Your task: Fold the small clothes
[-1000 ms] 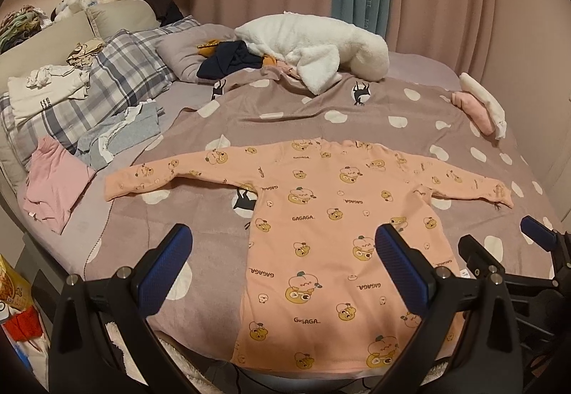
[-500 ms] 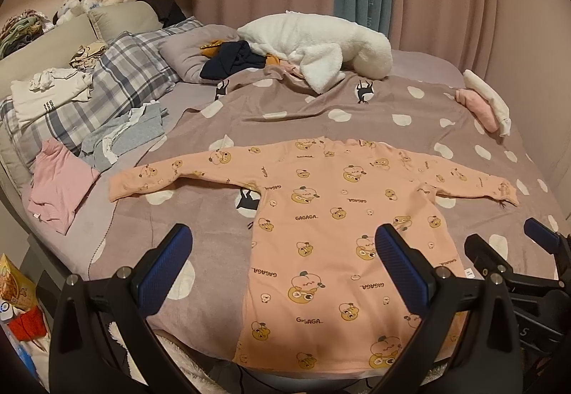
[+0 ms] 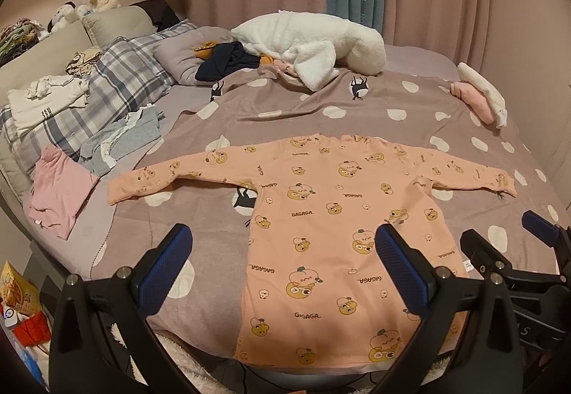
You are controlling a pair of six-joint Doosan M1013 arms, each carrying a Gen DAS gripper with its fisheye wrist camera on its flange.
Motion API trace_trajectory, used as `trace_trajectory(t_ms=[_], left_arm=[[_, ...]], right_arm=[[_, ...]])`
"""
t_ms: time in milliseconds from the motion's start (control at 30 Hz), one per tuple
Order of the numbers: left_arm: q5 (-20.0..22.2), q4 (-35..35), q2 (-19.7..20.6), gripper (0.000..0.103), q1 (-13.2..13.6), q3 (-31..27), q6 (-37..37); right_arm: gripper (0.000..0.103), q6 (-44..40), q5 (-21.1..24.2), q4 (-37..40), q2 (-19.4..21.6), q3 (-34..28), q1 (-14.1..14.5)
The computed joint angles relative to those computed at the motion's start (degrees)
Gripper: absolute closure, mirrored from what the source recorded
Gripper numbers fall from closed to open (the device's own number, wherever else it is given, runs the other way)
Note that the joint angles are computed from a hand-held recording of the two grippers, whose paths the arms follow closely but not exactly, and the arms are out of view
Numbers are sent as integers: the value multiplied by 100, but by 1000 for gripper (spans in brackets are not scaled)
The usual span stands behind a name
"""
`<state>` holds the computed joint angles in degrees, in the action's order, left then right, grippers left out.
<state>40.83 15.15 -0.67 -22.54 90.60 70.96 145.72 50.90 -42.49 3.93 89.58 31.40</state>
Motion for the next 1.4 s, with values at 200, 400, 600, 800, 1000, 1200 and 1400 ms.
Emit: trace_trajectory(t_ms=[200,400,600,800,1000,1200,1400], left_arm=[[90,34,11,1,7,-14,-62],[112,-112,5,1,16,-15,67],[156,-276,33,1,7,-37,210],[159,-506,59,1,-11,-49,461],[301,-344,169,1,-100,-125,285],[552,-171,339,1,-258,-257,212],[773,-3,538,1,-401,-362,288]], right_arm=[[0,-119,-2,193,7,-22,-25],[0,-133,76,255,14,-35,-18],[0,-122,133,329,2,-13,-37],[0,-233,3,495,-21,26,-105],[0,-411,-193,918,-25,115,-295],[0,-312,-593,954,-126,286,-569],[0,-1196,-2027,2788,-355,794,-1892]])
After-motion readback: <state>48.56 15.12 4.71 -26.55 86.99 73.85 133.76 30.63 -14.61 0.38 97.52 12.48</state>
